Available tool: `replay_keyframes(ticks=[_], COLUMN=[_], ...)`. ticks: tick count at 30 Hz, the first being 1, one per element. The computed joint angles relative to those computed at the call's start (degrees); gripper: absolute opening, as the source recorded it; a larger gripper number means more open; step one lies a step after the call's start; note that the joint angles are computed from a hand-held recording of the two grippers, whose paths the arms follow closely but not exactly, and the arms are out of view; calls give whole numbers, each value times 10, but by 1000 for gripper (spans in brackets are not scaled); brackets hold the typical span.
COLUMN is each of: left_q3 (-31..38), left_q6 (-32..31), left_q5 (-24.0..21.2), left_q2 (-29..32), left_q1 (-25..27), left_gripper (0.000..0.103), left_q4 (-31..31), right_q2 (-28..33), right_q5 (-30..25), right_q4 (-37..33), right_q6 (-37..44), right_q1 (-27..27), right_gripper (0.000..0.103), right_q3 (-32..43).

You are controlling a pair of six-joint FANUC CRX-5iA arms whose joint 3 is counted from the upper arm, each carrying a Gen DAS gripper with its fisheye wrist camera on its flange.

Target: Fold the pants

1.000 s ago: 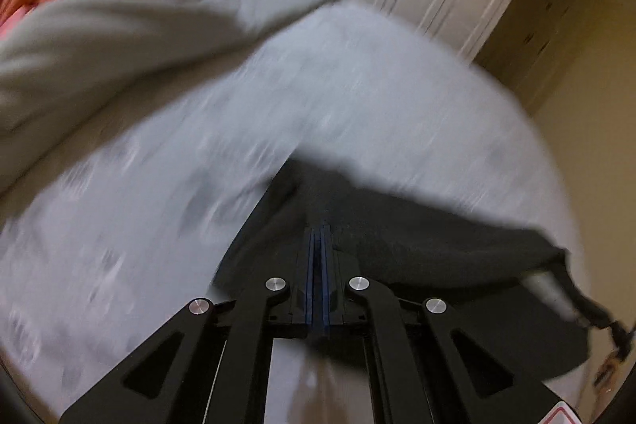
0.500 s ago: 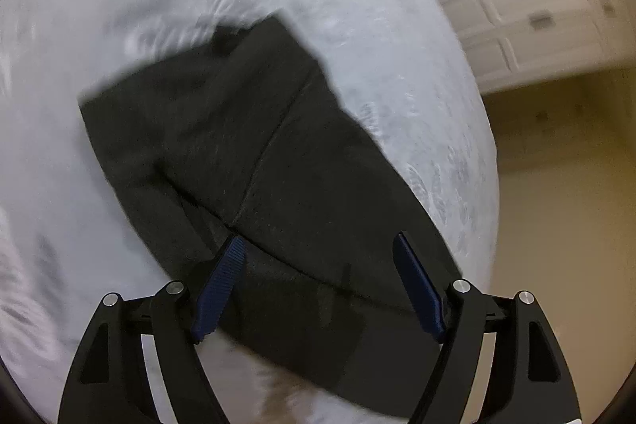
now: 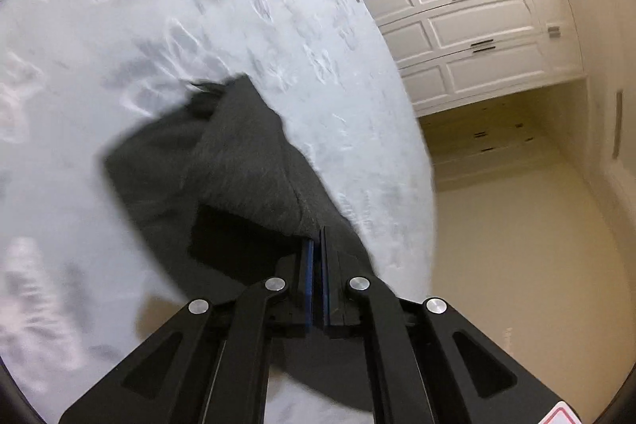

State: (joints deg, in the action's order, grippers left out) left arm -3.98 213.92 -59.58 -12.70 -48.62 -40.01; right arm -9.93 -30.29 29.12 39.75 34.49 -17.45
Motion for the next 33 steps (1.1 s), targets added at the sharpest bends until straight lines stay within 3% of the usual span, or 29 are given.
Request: replay_keyframes(ticks=[4, 5, 8, 11, 16, 20, 23, 25, 26, 27, 28, 33], left_q3=[-11, -22, -29, -2, -9, -8, -9, -12, -11, -7, 1, 29], left_q6=[-145, -150, -146, -146, -136, -146, -159, -161, -161, -163, -169, -197], left_q5=[-67, -68, -53, -92, -86, -104, -107, -107, -111, -115, -126, -160], left_q2=[38, 36, 29, 45, 49, 47, 52, 54, 57, 61, 68, 91], left_q1=[90, 99, 103, 97, 107, 102, 111, 115, 115, 115, 115, 114], left_gripper=[1, 1, 1, 1, 1, 1, 2, 2, 2, 2, 2, 2], left_q4=[167, 181, 182, 167, 175, 170, 177, 183, 183, 183, 183, 187], right_q2=[31, 38, 51, 66, 140, 175, 209, 232, 237, 243, 242, 132], right_q5=[-58, -74, -107, -117, -143, -132, -146, -149, -145, -144, -144, -109], right_q4=[-41, -59, -141, -219, -346, -386, -426, -404, -394, -390, -396, -426], right_q6=[40, 49, 91, 147, 223, 255, 283, 274, 268, 263, 262, 330], right_q1=[1, -1, -7, -16, -53, -65, -71, -63, -60, -60, -63, -57], right_gripper=[93, 93, 93, 93, 93, 87, 74, 61, 49, 18, 4, 4], right_q3=[39, 50, 86, 116, 200, 231, 267, 282, 282, 285, 287, 242])
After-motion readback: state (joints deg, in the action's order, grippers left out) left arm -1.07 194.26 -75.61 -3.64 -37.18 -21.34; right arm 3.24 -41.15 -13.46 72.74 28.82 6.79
